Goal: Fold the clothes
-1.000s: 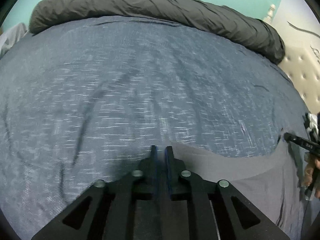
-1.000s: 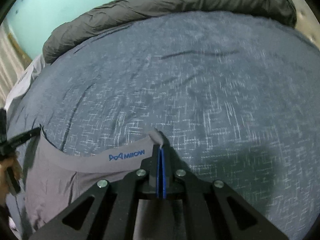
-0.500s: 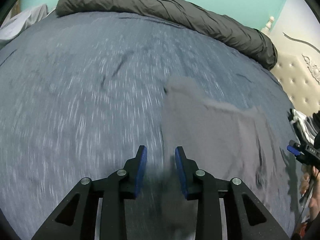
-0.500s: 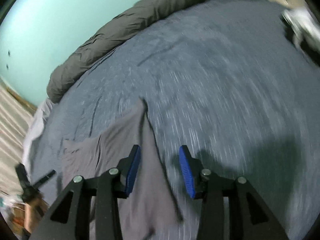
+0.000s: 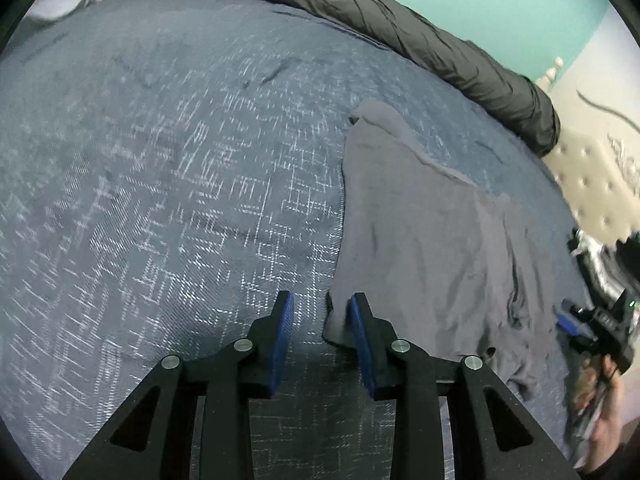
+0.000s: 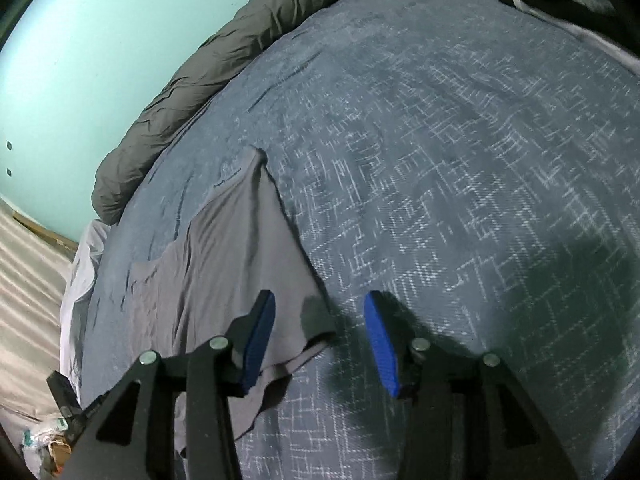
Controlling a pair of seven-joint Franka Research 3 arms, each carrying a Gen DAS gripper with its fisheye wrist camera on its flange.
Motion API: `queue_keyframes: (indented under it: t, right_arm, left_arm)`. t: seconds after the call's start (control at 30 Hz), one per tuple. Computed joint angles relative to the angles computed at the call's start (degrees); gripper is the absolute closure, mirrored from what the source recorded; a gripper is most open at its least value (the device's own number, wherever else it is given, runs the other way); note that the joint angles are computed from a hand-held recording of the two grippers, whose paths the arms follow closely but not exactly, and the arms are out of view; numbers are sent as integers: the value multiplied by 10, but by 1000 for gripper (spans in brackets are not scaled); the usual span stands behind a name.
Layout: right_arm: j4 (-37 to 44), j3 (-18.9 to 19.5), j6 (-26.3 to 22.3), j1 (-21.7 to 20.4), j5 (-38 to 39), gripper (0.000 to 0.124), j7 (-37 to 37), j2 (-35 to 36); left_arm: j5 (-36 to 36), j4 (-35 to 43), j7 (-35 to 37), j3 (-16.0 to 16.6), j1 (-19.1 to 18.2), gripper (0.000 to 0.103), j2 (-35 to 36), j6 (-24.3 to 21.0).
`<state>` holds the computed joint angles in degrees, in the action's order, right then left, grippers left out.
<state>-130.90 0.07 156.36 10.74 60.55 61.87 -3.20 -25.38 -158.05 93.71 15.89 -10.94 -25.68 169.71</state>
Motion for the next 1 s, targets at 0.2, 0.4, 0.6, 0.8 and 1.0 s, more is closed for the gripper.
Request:
queue_keyframes:
  t: [0.2, 0.4, 0.6, 0.8, 1.0]
  right_arm:
    - [-7, 5, 19, 5, -22, 88, 18, -1]
    - [-4, 3, 7, 8, 5, 118, -10, 0]
    - [-4, 6, 20, 10, 14, 122, -14, 4]
    - [-12, 0, 36, 8, 32, 122, -22, -11]
    - [-11, -4, 43, 4, 30, 123, -16, -7]
  left_arm:
    - [-37, 6, 37, 32, -39, 71, 2, 0]
    - [-89, 9, 83, 50, -56, 97, -1, -12]
    - [-111, 1, 97, 35, -36, 101, -15, -1]
    - [-73, -11, 58, 20, -2, 101, -30, 24]
    - [-40, -5, 29, 50, -10, 101, -16, 36]
